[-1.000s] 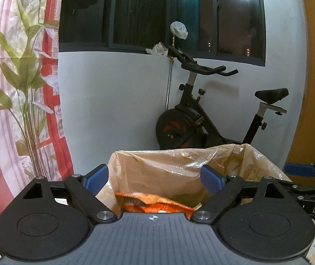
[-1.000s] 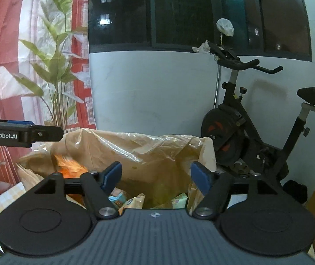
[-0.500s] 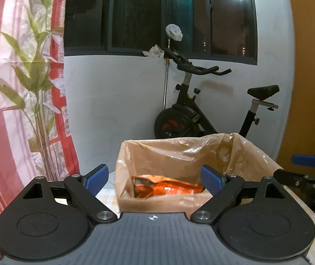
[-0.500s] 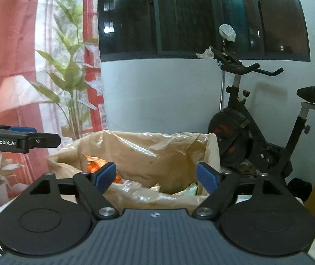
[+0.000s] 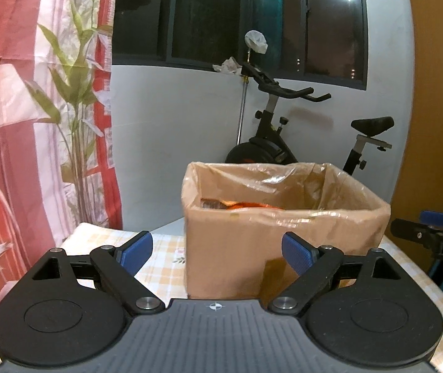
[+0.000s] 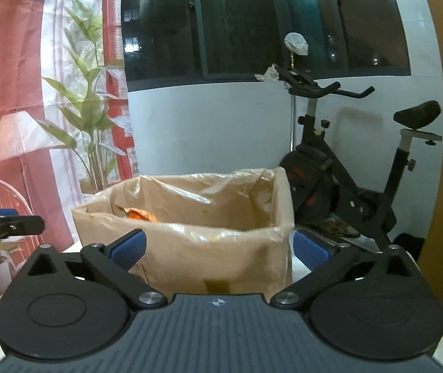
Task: Organize snacks
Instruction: 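Withdraw both tools from the box back toward the snack pile, then lower the right tool onto the yellow pastry pack and close on it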
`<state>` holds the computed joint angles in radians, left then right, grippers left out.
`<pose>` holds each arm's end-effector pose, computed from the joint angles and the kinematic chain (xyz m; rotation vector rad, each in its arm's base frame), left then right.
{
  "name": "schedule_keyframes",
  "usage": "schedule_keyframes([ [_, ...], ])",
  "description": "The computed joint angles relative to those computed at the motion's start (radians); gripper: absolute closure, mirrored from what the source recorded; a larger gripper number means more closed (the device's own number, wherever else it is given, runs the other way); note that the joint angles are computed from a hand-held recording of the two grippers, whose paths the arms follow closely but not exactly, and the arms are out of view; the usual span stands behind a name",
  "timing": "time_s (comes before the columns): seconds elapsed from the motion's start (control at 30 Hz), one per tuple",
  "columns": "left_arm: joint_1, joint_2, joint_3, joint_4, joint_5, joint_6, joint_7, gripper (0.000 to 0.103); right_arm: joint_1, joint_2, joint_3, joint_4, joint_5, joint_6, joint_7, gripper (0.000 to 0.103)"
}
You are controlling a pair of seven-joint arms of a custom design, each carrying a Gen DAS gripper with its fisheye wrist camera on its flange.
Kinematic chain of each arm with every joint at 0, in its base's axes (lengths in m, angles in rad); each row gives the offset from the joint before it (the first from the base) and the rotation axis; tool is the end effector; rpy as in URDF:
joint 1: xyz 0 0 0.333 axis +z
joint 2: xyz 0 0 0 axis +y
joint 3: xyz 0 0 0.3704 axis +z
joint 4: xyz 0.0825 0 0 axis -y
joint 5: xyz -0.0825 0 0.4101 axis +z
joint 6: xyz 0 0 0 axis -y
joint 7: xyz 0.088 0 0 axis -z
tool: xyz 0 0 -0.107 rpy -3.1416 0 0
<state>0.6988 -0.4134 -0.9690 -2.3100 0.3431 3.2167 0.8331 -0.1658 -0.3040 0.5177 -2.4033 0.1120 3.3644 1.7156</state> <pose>0.4796 -0.2409 0.5946 -1.4718 1.5747 -1.0700 0.4658 0.1908 0.6066 -1.5236 1.2904 -0.8172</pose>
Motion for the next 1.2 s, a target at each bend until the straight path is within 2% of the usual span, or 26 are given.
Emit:
schedule_keyframes([
  [0.07, -0.016, -0.011, 0.016, -0.021, -0.007, 0.003, -0.007, 0.011, -0.021, -0.009, 0.026, -0.017, 0.011, 0.009, 0.005, 0.000],
  [0.13, -0.029, -0.026, 0.029, -0.046, -0.019, 0.006, -0.018, 0.011, 0.025, -0.007, -0.010, -0.035, 0.011, 0.013, 0.008, 0.000],
  [0.2, -0.032, -0.048, 0.032, -0.073, -0.032, 0.014, -0.032, 0.011, 0.039, -0.008, -0.016, -0.048, 0.016, 0.006, 0.010, 0.000],
  [0.3, -0.016, -0.084, 0.017, -0.109, -0.050, 0.024, -0.044, 0.011, -0.034, -0.027, 0.067, -0.073, 0.024, 0.011, 0.000, 0.000],
  [0.43, -0.024, -0.102, 0.013, -0.147, -0.063, 0.017, -0.046, 0.012, -0.051, -0.032, 0.106, -0.112, 0.040, 0.044, -0.015, 0.000],
  [0.5, -0.022, -0.112, 0.005, -0.162, -0.065, 0.018, -0.047, 0.012, -0.023, -0.025, 0.091, -0.129, 0.050, 0.060, -0.026, 0.000],
  [0.67, -0.005, -0.136, -0.023, -0.187, -0.075, 0.034, -0.053, 0.012, -0.018, -0.013, 0.116, -0.159, 0.116, 0.079, -0.077, 0.000],
  [0.8, 0.006, -0.127, -0.047, -0.195, -0.087, 0.039, -0.054, 0.012, 0.015, -0.002, 0.101, -0.187, 0.160, 0.101, -0.109, 0.000],
  [1.07, 0.025, -0.108, -0.088, -0.208, -0.099, 0.059, -0.047, 0.012, 0.077, 0.005, 0.061, -0.214, 0.238, 0.087, -0.159, 0.000],
  [1.2, 0.028, -0.108, -0.100, -0.215, -0.111, 0.060, -0.039, 0.012, 0.074, 0.005, 0.067, -0.221, 0.259, 0.073, -0.156, 0.000],
])
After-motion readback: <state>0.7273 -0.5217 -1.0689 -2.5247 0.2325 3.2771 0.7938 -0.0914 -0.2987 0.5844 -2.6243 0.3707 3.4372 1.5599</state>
